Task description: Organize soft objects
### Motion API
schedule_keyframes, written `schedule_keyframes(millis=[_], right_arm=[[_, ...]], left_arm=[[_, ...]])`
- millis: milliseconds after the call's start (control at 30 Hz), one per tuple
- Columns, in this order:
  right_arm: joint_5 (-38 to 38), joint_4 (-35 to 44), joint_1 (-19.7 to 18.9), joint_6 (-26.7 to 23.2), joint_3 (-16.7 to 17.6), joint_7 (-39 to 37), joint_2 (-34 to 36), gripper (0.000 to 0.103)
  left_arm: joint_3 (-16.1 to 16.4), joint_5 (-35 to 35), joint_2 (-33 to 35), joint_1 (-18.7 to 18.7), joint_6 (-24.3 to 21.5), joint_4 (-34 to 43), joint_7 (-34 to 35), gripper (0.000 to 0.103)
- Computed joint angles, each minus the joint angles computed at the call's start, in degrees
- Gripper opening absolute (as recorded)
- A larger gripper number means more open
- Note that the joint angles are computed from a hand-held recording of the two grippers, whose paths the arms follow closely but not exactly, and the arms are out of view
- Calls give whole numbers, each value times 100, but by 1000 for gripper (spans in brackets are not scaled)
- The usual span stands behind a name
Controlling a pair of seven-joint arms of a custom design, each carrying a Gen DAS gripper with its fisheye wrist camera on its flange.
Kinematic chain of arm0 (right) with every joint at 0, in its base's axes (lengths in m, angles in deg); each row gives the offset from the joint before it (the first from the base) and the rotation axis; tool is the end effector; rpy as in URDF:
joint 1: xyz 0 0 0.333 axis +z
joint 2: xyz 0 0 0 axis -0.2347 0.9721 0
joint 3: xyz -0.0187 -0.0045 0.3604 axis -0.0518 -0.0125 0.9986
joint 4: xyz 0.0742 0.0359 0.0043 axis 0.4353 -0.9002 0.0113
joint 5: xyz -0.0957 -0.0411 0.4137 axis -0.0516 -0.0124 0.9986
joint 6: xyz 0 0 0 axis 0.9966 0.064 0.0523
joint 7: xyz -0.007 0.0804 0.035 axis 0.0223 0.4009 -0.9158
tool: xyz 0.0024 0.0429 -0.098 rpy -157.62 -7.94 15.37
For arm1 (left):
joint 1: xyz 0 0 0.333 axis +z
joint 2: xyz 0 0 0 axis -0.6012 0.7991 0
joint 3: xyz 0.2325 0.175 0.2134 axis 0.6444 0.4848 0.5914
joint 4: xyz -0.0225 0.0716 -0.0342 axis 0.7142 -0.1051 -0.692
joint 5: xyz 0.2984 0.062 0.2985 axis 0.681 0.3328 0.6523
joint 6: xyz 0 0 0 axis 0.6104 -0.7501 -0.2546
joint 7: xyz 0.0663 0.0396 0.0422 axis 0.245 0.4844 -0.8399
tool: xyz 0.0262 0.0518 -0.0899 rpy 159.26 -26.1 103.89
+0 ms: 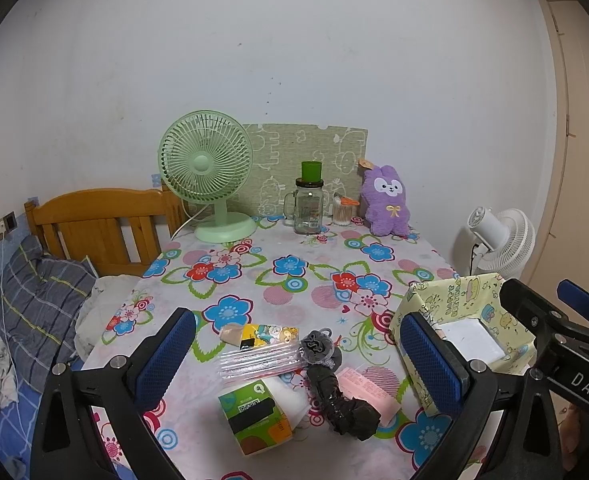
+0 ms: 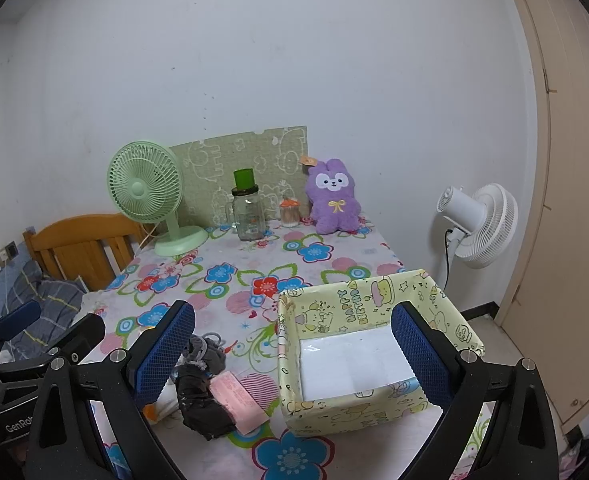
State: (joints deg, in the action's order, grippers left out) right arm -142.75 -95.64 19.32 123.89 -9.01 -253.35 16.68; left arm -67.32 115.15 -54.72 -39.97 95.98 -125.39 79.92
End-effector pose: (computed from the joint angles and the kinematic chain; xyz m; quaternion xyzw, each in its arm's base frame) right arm 0.5744 0.4322 0.5626 -0.5669 0.6225 -0.3566 0.4050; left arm 0.5827 -0.1874 0.5700 -0.5908 0.6150 -0.3879 0.3496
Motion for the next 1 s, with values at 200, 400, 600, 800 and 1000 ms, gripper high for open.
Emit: schedule_keyframes(millis=[200, 400, 600, 800, 1000], right_arm=[[4, -2, -2, 7, -2, -1, -3, 100], [-14, -11, 2, 2, -5, 4, -5, 100], [113, 71, 11, 14, 12, -132, 58, 100], [-360, 120, 104, 210, -106, 392, 169, 100], [-182, 195, 116, 327, -86, 196, 305, 100]], left_arm=[[-3, -16, -3, 3, -5, 3, 14, 103], [3, -33, -39, 14, 5, -48, 21, 103], [1, -180, -55, 40, 6, -142, 195, 103], [-4, -171, -28, 44, 64, -184, 218, 102], [30, -376, 47, 44, 160, -253, 374, 99]])
